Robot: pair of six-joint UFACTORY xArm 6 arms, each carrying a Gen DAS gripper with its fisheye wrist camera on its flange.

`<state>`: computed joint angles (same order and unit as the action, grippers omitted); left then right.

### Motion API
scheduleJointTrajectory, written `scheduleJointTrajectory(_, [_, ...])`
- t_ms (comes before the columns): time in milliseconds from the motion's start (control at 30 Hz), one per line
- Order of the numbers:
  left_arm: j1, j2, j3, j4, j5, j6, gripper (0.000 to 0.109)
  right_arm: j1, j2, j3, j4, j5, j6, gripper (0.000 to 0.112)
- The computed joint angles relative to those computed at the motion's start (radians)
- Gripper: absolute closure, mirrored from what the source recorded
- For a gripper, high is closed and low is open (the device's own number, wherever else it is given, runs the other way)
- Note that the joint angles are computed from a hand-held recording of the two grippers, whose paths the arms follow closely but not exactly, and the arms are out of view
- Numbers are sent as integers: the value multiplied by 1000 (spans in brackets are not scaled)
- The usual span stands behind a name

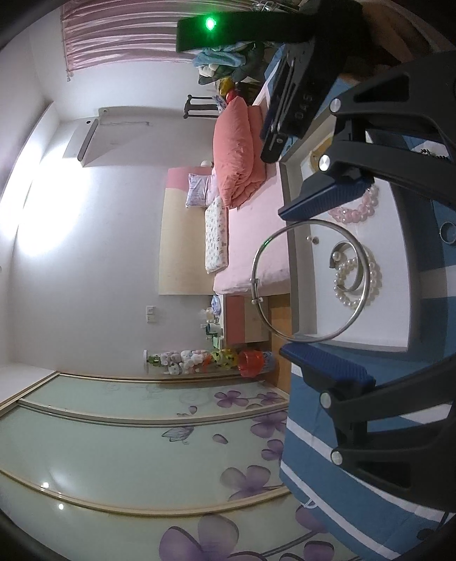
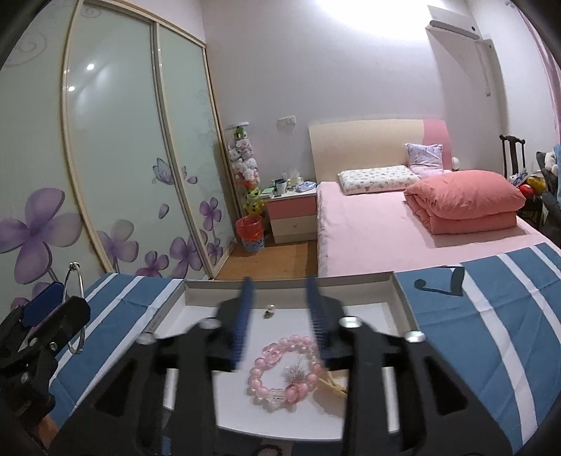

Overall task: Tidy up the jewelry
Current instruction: 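Carry the bangle and earrings into the tray and open both tools, then move the right tool to the dark red bead necklace and grasp it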

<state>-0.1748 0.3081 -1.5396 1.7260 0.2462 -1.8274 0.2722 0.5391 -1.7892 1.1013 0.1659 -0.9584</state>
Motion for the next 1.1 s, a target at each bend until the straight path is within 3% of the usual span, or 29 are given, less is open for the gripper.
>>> scheduleJointTrajectory(300, [10, 82, -66, -168, -47, 150, 39, -7, -26, 52, -5, -41, -17, 75])
scheduleJointTrajectory(533, [12, 221, -179, -517, -67, 475, 39, -16, -24, 61, 44, -52, -49, 74])
scheduleJointTrajectory(700, [9, 314, -279, -729, -28, 679, 39, -25, -11, 45, 66, -35, -49, 74])
scheduleJointTrajectory(1100, [6, 376, -370, -745, 4, 690, 35, -33, -6, 34, 113, -17, -90, 74])
